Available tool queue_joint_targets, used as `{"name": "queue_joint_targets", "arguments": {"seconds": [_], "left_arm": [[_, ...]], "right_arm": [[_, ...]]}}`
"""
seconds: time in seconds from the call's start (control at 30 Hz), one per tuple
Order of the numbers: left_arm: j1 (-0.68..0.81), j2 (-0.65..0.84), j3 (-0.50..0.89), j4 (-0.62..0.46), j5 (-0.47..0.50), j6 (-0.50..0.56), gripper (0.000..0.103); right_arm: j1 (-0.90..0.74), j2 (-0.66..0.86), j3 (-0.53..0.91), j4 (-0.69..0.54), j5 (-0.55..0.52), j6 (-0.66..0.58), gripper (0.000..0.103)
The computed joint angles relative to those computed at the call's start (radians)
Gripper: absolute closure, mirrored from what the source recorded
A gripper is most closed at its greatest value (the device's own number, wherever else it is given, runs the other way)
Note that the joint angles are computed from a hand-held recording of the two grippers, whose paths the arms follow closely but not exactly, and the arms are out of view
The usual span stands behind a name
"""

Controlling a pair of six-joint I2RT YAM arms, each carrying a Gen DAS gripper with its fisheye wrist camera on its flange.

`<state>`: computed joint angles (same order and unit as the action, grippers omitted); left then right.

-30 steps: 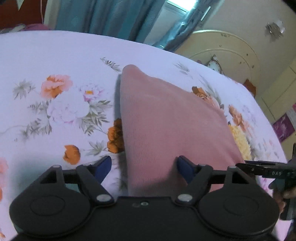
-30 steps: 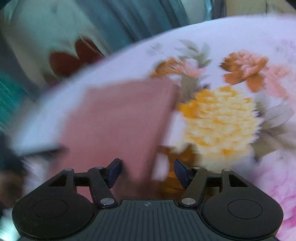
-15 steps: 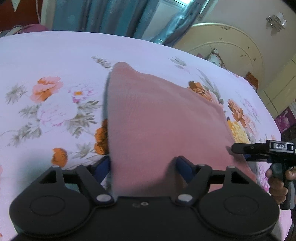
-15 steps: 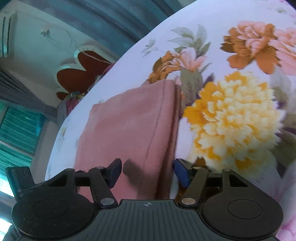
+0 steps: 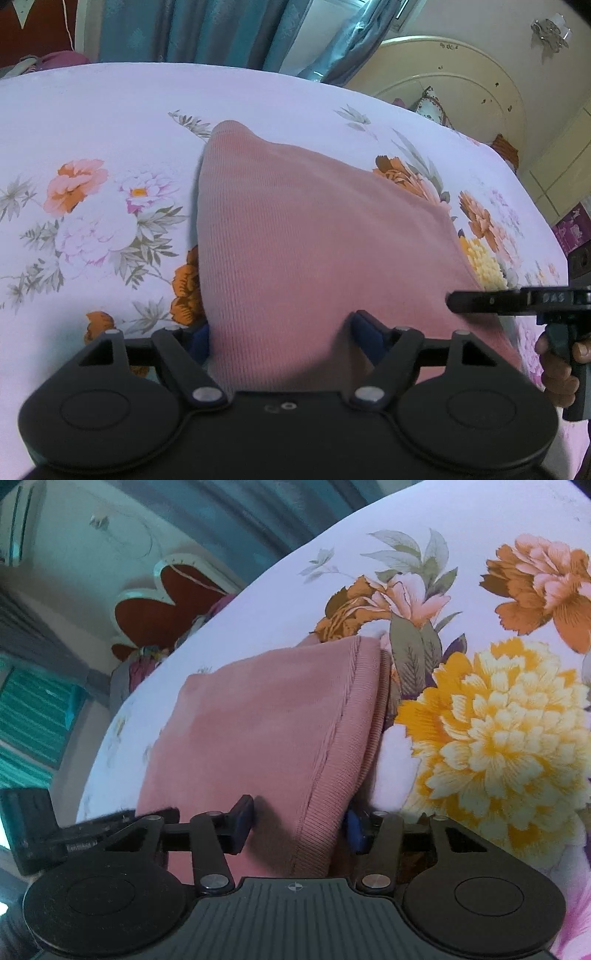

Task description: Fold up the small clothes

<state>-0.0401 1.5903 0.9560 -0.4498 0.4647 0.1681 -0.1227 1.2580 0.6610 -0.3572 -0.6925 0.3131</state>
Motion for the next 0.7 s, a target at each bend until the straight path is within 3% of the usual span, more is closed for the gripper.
{"name": "queue_joint_targets", "arguments": {"seconds": [0.1,0.17,0.27,0.37,0.4,0.43,0.53,0.6,0.63,0.7], "left_arm": [[0.017,0.018,0.008,-0.009,0.028,0.010,0.026],[0.021,0.037,0.012,0.005,0.044,0.001,0.026],[0.010,0.060,0.041,-0.003,0.047,-0.035,0.030],[0.004,0.058,0.057,-0.011,0.054,-0.066,0.056],[-0.006,0.030,0.046,-0.003,0.033,-0.050,0.070],[-0.019,-0.012,0.028,0.008,0.010,-0.026,0.074],[-0.091,-0.149,-0.040,0.046,-0.107,0.056,0.075],[-0.193,-0.127,-0.073,0.097,-0.295,0.156,0.073],[-0.209,-0.099,-0.078,0.122,-0.318,0.136,0.071],[-0.188,-0.073,-0.038,0.093,-0.276,0.055,0.072]], "right_arm": [[-0.073,0.008,0.001,-0.062,-0.052,-0.066,0.067],[-0.093,0.008,-0.021,-0.036,-0.080,-0.031,0.069],[0.014,-0.028,-0.023,0.007,0.050,0.030,0.077],[0.097,-0.049,-0.011,0.009,0.167,0.041,0.081],[0.114,-0.056,-0.008,0.004,0.194,0.039,0.083],[0.136,-0.071,-0.003,-0.007,0.230,0.036,0.083],[0.153,-0.183,-0.021,-0.019,0.255,0.036,0.084],[0.151,-0.227,-0.034,-0.020,0.259,0.050,0.084],[0.174,-0.196,-0.032,-0.020,0.302,0.049,0.084],[0.205,-0.106,-0.028,-0.004,0.343,0.066,0.084]]}}
